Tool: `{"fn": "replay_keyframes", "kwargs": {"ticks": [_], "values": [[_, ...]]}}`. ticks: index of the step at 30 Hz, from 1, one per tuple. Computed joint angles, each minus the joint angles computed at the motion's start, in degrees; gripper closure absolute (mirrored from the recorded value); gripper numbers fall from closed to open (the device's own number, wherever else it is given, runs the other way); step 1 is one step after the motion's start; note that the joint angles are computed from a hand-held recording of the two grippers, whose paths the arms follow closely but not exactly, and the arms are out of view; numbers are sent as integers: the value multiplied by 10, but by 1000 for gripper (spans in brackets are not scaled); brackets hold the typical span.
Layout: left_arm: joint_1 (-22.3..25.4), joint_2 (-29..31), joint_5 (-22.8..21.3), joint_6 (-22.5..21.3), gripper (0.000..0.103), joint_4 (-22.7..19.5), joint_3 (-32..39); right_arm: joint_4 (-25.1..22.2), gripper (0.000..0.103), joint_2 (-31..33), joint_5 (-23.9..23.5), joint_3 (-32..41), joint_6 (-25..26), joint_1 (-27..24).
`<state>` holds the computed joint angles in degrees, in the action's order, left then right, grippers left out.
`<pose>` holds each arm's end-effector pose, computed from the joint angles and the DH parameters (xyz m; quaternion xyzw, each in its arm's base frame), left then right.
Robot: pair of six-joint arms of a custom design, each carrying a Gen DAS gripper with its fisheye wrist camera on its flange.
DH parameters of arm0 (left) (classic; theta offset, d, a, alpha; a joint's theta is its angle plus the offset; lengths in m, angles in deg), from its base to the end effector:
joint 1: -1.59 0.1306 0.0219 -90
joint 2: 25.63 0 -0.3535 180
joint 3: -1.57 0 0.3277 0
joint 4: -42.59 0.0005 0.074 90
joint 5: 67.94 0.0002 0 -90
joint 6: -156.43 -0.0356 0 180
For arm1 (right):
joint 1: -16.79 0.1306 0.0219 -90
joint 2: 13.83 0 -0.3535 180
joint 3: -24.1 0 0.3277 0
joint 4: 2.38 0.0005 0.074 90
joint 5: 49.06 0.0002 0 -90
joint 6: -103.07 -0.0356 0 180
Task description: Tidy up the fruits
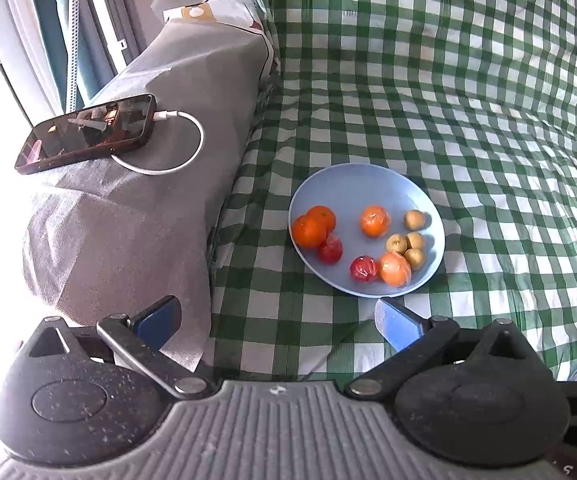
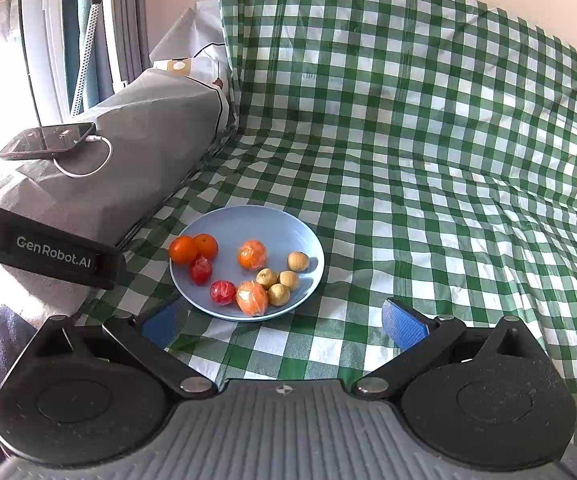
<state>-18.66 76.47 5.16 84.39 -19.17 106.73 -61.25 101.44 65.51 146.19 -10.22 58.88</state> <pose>0.4530 -0.1566 0.4013 -0.0206 0.9531 0.0464 0.2984 0.4284 0.3663 0.4052 -0.0827 0.9229 0.0023 0.3761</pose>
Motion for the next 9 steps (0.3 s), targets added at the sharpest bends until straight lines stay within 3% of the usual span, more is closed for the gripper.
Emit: {"fn": "replay_keyframes", "kwargs": {"ticks": [9], "values": [[-1,-2,-3,0,0,6,-4,1,1,-1,-1,0,-2,-3]]}}
